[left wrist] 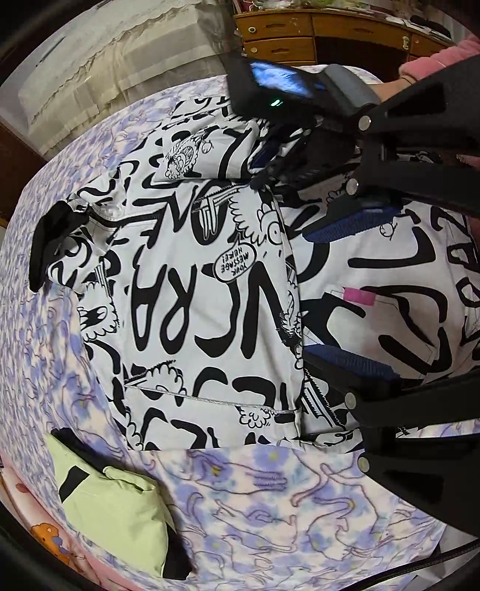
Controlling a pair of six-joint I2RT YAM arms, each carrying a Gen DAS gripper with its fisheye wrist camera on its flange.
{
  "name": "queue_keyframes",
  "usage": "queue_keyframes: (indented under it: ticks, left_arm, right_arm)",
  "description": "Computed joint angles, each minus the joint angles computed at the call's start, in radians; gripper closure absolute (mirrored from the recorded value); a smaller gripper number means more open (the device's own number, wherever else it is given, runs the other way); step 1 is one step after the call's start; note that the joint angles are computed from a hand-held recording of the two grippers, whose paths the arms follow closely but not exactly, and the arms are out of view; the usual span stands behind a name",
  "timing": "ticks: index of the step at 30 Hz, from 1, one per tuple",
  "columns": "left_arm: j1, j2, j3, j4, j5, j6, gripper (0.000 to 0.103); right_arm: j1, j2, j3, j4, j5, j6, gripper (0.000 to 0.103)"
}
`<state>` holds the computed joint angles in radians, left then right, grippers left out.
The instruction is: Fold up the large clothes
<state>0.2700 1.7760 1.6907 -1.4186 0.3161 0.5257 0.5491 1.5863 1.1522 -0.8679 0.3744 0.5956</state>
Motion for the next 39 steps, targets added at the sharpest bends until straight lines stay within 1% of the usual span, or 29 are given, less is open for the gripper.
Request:
queue_keyframes:
  ticks: [2,4,7,10,13,16,19,20,22,23,25,27,28,30,32,34,36,39]
  left_arm:
    - [-0.016,-0.015,-0.032,0.023,-0.01,-0.006,0.047]
    - [-0.041,-0.029,-0.061,0.038,-0.012,-0.015,0.047]
    - [-0.116,-0.072,-0.123,0.068,-0.023,-0.036,0.047]
    - [-0.23,-0.16,-0.236,0.15,-0.023,-0.103,0.047]
    - [-0.372,-0.249,-0.335,0.24,-0.042,-0.185,0.047]
    - [-0.542,-0.326,-0.427,0.359,-0.122,-0.275,0.047]
    - [-0.721,-0.356,-0.493,0.458,-0.252,-0.315,0.047]
    - [-0.761,-0.361,-0.507,0.481,-0.287,-0.32,0.047]
    - [-0.875,-0.362,-0.548,0.56,-0.394,-0.328,0.047]
    - [-0.916,-0.359,-0.565,0.594,-0.43,-0.323,0.047]
    - [-0.981,-0.354,-0.6,0.666,-0.499,-0.305,0.047]
    - [-1.049,-0.333,-0.641,0.753,-0.594,-0.275,0.048]
    - [-1.071,-0.322,-0.654,0.781,-0.62,-0.264,0.048]
    - [-1.102,-0.291,-0.676,0.843,-0.662,-0.235,0.048]
    - [-1.125,-0.251,-0.68,0.872,-0.697,-0.213,0.048]
    - [-1.14,-0.214,-0.678,0.892,-0.716,-0.187,0.048]
    - [-1.153,-0.195,-0.682,0.921,-0.738,-0.166,0.048]
    - [-1.163,-0.161,-0.659,0.945,-0.743,-0.13,0.048]
  right_arm:
    - [0.021,-0.073,-0.078,0.062,-0.027,0.028,0.059]
    - [0.027,-0.152,-0.132,0.094,-0.067,0.041,0.053]
    - [0.012,-0.22,-0.146,0.064,-0.097,0.064,0.053]
    - [-0.033,-0.328,-0.189,0.027,-0.122,0.081,0.053]
    - [-0.119,-0.442,-0.248,-0.006,-0.164,0.057,0.052]
    - [-0.267,-0.536,-0.302,-0.044,-0.245,-0.053,0.052]
    - [-0.426,-0.607,-0.327,-0.103,-0.32,-0.204,0.052]
    - [-0.485,-0.629,-0.331,-0.119,-0.352,-0.259,0.052]
    - [-0.618,-0.663,-0.336,-0.148,-0.427,-0.381,0.052]
    - [-0.685,-0.674,-0.338,-0.16,-0.459,-0.444,0.052]
    - [-0.794,-0.678,-0.339,-0.173,-0.507,-0.548,0.052]
    - [-0.901,-0.676,-0.339,-0.183,-0.553,-0.642,0.052]
    - [-0.964,-0.669,-0.339,-0.186,-0.585,-0.693,0.052]
    - [-1.053,-0.652,-0.339,-0.189,-0.63,-0.757,0.052]
    - [-1.151,-0.619,-0.338,-0.192,-0.71,-0.827,0.052]
    - [-1.189,-0.601,-0.339,-0.192,-0.743,-0.858,0.052]
    - [-1.199,-0.588,-0.343,-0.189,-0.758,-0.88,0.052]
    - [-1.198,-0.582,-0.349,-0.183,-0.763,-0.9,0.052]
